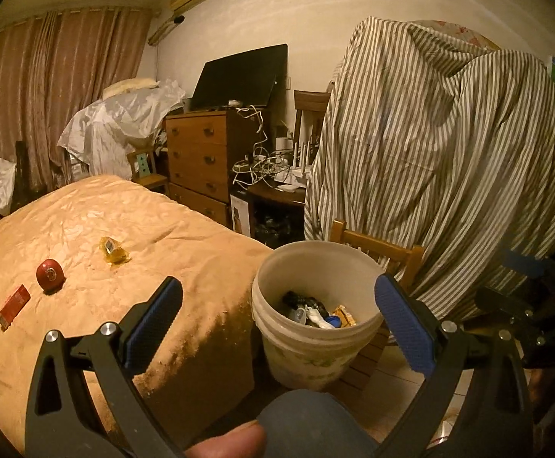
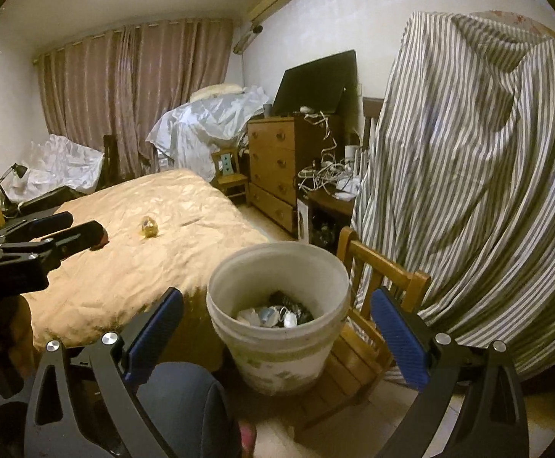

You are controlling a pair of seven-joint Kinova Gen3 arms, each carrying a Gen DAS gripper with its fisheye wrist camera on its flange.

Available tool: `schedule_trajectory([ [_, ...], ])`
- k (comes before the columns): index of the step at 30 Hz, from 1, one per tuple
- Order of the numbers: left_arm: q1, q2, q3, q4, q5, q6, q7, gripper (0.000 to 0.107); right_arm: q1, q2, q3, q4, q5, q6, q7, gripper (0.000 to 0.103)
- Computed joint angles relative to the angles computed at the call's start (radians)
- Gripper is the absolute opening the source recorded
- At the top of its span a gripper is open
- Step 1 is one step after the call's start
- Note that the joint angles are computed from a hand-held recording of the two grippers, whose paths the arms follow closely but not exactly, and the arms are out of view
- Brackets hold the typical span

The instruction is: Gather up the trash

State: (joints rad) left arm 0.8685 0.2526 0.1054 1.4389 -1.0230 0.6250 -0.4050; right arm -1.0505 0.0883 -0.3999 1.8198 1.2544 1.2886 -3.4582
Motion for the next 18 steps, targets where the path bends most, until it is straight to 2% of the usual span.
schedule_trajectory([
  [11,0.009,0.014,0.003,-0.018,0.022,0.015,-0.032,0.097,0.032,-0.015,0.005,0.004,-0.007,-0.042,0.022,0.098],
  [15,-0.022,0.018,0.01,-0.023,0.097,-0.035,-0.098,0.097,0.038,-0.016,0.005,-0.003,-0.012,-0.044,0.041,0.098],
  [18,-0.01,0.029,-0.003,-0.037,0.117,-0.029,-0.122,0.097,0.039,-0.015,0.006,-0.009,-0.012,-0.039,0.051,0.098],
])
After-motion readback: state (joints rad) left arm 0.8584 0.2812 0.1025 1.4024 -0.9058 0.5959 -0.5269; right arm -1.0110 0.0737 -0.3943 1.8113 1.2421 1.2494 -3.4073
